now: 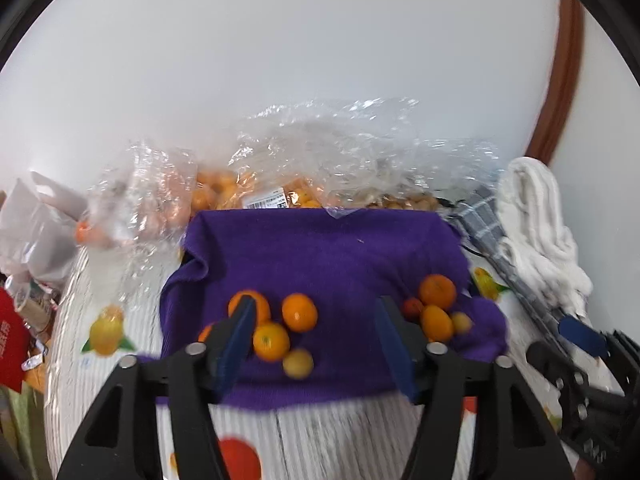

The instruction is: Organize fruits

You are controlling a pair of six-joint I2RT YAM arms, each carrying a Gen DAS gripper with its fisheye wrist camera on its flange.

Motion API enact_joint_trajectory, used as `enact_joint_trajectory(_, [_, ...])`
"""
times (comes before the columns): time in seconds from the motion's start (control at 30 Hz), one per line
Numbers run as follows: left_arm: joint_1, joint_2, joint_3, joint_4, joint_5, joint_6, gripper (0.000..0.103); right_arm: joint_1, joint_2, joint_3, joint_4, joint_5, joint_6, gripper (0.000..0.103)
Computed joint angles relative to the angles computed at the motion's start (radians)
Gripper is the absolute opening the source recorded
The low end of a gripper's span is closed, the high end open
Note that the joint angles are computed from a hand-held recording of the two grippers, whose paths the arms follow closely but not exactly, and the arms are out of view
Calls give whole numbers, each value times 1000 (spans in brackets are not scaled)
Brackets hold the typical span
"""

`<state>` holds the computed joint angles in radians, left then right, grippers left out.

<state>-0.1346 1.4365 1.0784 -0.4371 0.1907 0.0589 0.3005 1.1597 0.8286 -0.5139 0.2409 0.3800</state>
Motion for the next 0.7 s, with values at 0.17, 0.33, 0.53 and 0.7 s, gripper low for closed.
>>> enact_joint_trajectory(0.17, [49,-248,-130,-97,15,71,70,48,-174,-39,-133,35,89,57])
enact_joint_trajectory(0.33, [124,-494,-224,-209,4,122,81,209,-285,-46,-293,170,203,71])
enact_joint_trajectory(0.53, [267,-705,-233,-385,93,183,89,533,-365,22,-534,446,428,91])
enact_joint_trajectory(0.7, [397,-814,-191,-512,199,247,98,847,-328,132,-865,624,805,101])
